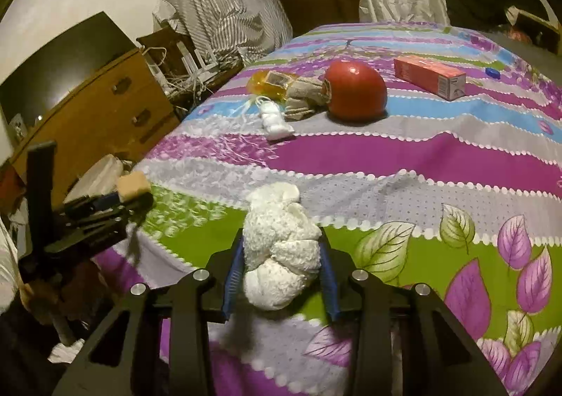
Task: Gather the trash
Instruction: 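Lift the tissue and sponge off the bedspread, then carry the beige sponge and white tissue over the white bucket with both grippers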
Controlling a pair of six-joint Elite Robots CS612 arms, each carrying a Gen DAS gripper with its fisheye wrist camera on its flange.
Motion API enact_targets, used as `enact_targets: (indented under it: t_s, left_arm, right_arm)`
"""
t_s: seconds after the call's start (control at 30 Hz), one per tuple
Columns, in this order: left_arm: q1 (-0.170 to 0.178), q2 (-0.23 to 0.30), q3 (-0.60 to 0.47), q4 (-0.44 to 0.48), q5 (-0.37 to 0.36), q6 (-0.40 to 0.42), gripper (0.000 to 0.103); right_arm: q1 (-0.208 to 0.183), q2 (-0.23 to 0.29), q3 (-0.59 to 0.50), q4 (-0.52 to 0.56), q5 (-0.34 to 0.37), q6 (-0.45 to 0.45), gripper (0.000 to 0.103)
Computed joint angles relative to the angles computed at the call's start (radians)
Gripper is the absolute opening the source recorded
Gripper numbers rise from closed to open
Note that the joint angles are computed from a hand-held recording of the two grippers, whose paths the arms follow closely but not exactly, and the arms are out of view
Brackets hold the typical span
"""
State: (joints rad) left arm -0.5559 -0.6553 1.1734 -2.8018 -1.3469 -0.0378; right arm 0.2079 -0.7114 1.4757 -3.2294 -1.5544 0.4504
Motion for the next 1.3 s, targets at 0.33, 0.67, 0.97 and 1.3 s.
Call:
enact_targets:
  t_s: [0.33, 0.67, 0.97, 1.3]
  left_arm:
    - [-0.013, -0.054, 0.072, -0.033, 0.034, -0.027, 0.043]
    - [0.004, -0.098, 0.111, -0.072, 0.074, -0.071, 0.043]
    - [0.051, -0.133, 0.112, -0.099, 0.142, -0.116, 0.043]
    - [0.111, -0.155, 0.107, -0.085, 0.219, -0.177, 0.043]
  right_arm:
    - [0.041, -0.025, -0.008, 0.015, -0.031, -0.056, 0.039]
    - [0.064, -0.031, -0.067, 0.020, -0.028, -0.106, 0.040]
    - [0.090, 0.016, -0.265, 0.099, 0.033, -0.177, 0.040]
    - [0.122, 0.172, -0.658, 0.371, 0.133, -0.195, 0.040]
